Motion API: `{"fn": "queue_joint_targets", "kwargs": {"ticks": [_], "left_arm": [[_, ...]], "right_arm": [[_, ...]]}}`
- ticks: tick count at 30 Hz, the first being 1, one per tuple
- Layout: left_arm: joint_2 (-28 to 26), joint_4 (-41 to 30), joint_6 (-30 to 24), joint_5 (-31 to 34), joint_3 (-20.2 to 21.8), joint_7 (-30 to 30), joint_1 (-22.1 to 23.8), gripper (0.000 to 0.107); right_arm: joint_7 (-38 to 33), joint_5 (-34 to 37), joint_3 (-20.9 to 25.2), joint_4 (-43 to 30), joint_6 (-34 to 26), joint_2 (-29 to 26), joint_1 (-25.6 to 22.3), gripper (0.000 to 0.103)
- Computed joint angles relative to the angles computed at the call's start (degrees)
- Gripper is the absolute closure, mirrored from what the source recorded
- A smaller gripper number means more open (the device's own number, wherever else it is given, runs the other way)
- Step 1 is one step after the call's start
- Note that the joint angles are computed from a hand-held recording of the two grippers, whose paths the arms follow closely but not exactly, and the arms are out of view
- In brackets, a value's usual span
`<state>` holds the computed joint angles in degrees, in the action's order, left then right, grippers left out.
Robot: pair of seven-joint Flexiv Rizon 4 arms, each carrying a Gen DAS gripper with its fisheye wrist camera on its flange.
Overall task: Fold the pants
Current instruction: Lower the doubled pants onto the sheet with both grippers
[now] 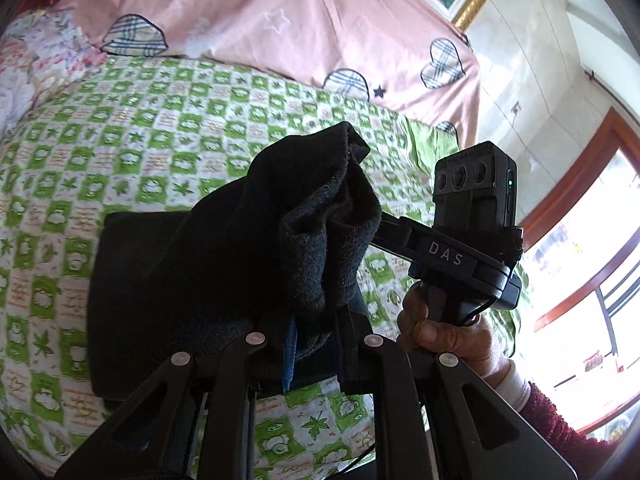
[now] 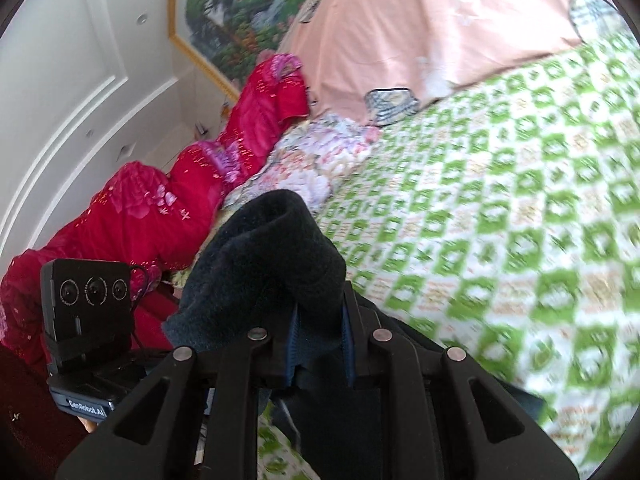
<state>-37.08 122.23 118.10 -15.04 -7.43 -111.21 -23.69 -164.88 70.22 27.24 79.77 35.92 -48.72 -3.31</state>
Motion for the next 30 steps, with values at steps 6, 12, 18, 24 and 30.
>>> {"fn": "queue_joint_targets", "kwargs": {"ticks": [6, 12, 18, 24, 30], "left_arm": [[-3.55, -3.69, -3.04, 0.69, -0.62, 1.87, 0.14, 0.092], [-6.02, -5.14, -3.83, 2.96, -2.49, 2.08, 2.03, 0.092], [-7.25, -5.48, -3.09, 4.84, -4.05, 1.76, 3.47, 0.091], [-8.0, -5.49, -2.11, 7.02, -5.34, 1.66, 4.68, 0.088], [-8.67, -4.31, -1.18, 11.36, -9.32, 0.94, 8.85, 0.077]], "right_arm": [[1.56, -0.68, -1.45, 1.34, 3.3, -0.08, 0.27, 0.081], [2.51, -2.05, -2.07, 4.18, 11.37, 1.42, 1.74, 0.078], [2.46, -2.12, -1.15, 7.08, 19.62, 2.7, 1.74, 0.078], [2.42, 1.63, 0.61, 9.44, 23.12, 3.69, -1.09, 0.078], [0.57, 9.38, 1.2, 11.71, 26.43, 6.11, -3.55, 0.047]]}}
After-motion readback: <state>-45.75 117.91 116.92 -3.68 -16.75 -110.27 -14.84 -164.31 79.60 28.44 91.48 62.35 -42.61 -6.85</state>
